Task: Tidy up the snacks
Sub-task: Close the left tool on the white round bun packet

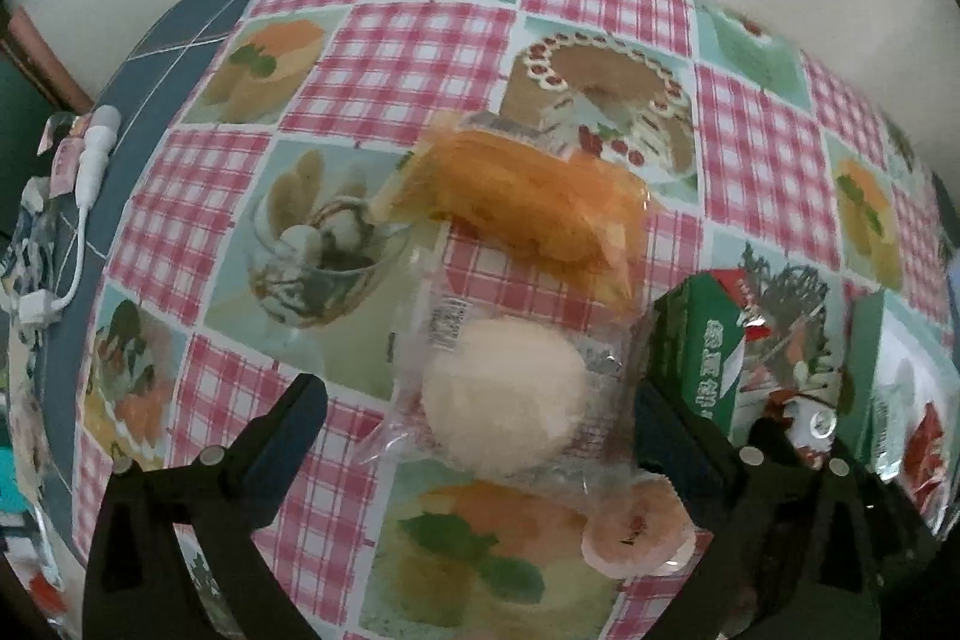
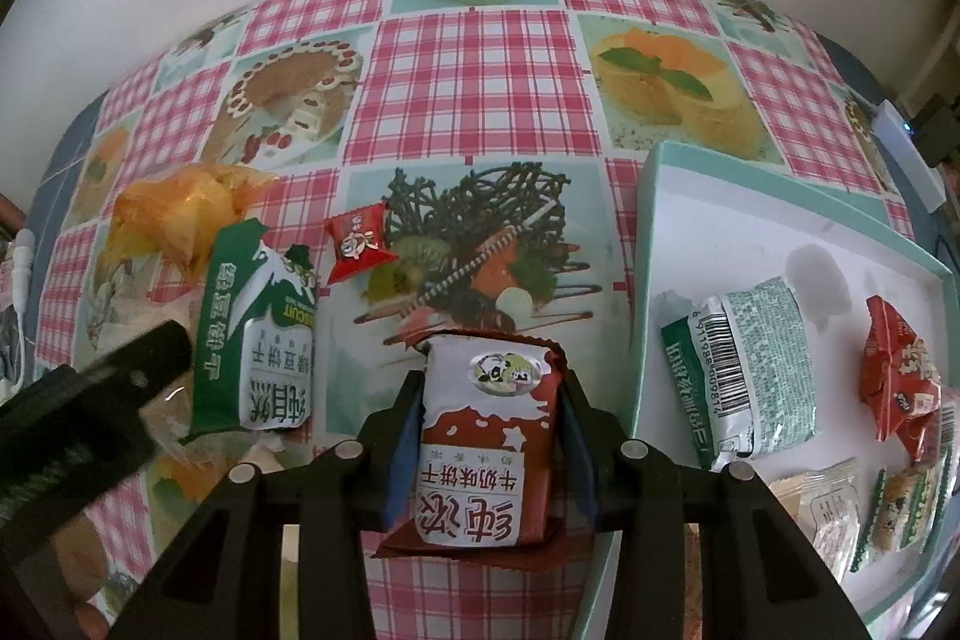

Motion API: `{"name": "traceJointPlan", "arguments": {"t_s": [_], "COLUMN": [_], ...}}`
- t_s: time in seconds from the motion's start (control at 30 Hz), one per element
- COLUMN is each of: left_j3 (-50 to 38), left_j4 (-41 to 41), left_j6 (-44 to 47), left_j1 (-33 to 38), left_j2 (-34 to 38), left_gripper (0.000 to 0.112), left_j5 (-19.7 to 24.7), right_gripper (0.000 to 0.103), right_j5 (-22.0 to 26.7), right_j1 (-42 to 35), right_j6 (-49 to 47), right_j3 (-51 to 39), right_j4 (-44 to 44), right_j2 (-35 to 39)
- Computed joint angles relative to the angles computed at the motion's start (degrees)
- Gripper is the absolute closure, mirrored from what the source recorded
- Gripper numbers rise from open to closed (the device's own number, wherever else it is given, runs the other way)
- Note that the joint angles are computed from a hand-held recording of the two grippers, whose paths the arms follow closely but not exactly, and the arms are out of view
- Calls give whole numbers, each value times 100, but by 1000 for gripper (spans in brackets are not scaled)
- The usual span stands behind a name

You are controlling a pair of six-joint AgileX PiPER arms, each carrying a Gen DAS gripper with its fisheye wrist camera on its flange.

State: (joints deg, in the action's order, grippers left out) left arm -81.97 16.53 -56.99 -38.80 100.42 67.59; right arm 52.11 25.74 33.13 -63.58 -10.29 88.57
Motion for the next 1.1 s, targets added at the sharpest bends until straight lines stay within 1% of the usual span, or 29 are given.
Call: {"name": "traceJointPlan", "arguments": {"t_s": [0.07,0.13,0.27,0.43,0.53,0.57,0.6,0.67,0.7,0.9,1.1], "left_j3": [5,85,195,352,326,327,235,311,296,206,44], "left_j4": [-48,-163,-236,-404,-382,-391,-416,-404,-408,-387,-289], "left_j6": [1,-38,-109,7,-7,-3,33,10,44,9,-51], "left_j1": [3,74,147,237,194,196,223,212,225,178,268], "left_j2": [91,68,61,32,15,-5,39,-24,-29,-19,-192], "left_gripper": [10,10,10,10,12,15,21,25,30,36,37], "left_j5": [-22,-190,-293,-440,-370,-359,-335,-363,-351,-178,100], "right_gripper": [58,58,58,58,58,58,58,58,58,60,61], "right_j5": [2,-6,-10,-20,-28,-30,-30,-18,-15,39,147], "right_j1": [-6,5,-3,4,5,6,14,33,31,-59,-235], "right_j6": [-9,15,-3,-2,-9,-4,5,57,58,-21,-213], "right_j3": [-1,1,1,9,17,22,20,17,21,-10,-164], "right_j4": [-6,-18,-14,-13,-18,-11,-6,19,43,212,343], "right_j2": [1,9,11,10,7,2,5,4,-1,-28,-237]}}
